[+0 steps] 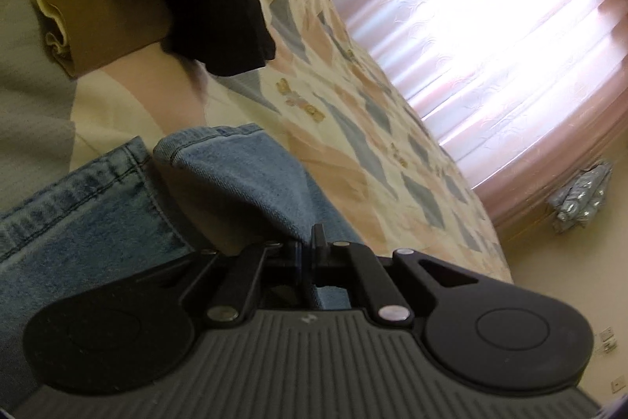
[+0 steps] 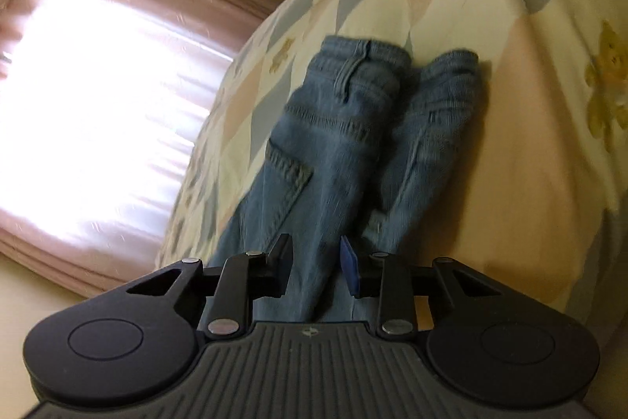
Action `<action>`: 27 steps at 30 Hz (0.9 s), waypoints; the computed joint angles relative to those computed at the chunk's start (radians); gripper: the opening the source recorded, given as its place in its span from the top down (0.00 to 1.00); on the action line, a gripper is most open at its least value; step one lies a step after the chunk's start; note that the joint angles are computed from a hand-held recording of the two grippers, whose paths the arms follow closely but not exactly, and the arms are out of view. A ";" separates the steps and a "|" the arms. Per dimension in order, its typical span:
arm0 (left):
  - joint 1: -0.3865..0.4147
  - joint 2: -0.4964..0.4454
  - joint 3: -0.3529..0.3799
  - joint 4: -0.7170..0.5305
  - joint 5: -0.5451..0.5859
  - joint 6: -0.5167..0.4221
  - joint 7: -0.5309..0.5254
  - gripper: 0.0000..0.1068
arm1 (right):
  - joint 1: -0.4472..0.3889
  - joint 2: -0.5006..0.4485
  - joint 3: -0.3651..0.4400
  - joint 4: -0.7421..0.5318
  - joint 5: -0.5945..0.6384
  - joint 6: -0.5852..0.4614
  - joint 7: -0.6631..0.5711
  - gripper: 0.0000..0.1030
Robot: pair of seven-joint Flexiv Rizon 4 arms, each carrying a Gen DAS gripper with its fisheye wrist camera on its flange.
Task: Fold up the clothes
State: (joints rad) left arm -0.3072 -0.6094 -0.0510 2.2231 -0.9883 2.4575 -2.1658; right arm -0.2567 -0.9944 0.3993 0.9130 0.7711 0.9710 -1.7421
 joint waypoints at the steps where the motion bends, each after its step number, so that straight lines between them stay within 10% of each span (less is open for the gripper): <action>1: -0.001 0.004 0.001 -0.002 -0.009 -0.009 0.014 0.98 | 0.023 -0.008 -0.030 -0.014 -0.021 0.011 0.039 0.68; 5: -0.031 0.031 0.006 -0.017 -0.078 -0.022 0.114 0.99 | 0.098 -0.079 -0.109 -0.125 -0.125 0.023 0.205 0.75; 7: -0.066 0.051 0.003 -0.033 -0.158 -0.001 0.210 0.99 | 0.119 -0.109 -0.115 -0.180 -0.173 0.017 0.241 0.94; 14: -0.190 0.131 -0.087 0.027 -0.360 0.242 0.394 0.98 | 0.028 -0.046 0.029 -0.148 -0.114 0.060 -0.013 0.96; 18: -0.193 0.101 -0.157 0.108 -0.437 0.134 0.277 0.96 | 0.015 -0.017 -0.023 -0.074 -0.116 0.040 -0.022 0.96; 22: -0.193 0.037 -0.115 0.187 -0.279 0.124 -0.088 0.94 | 0.027 -0.051 -0.075 -0.053 -0.163 -0.004 0.079 0.92; 27: -0.197 0.053 -0.098 0.168 -0.302 0.113 -0.043 0.83 | 0.021 -0.051 -0.052 -0.070 -0.166 -0.004 0.043 0.77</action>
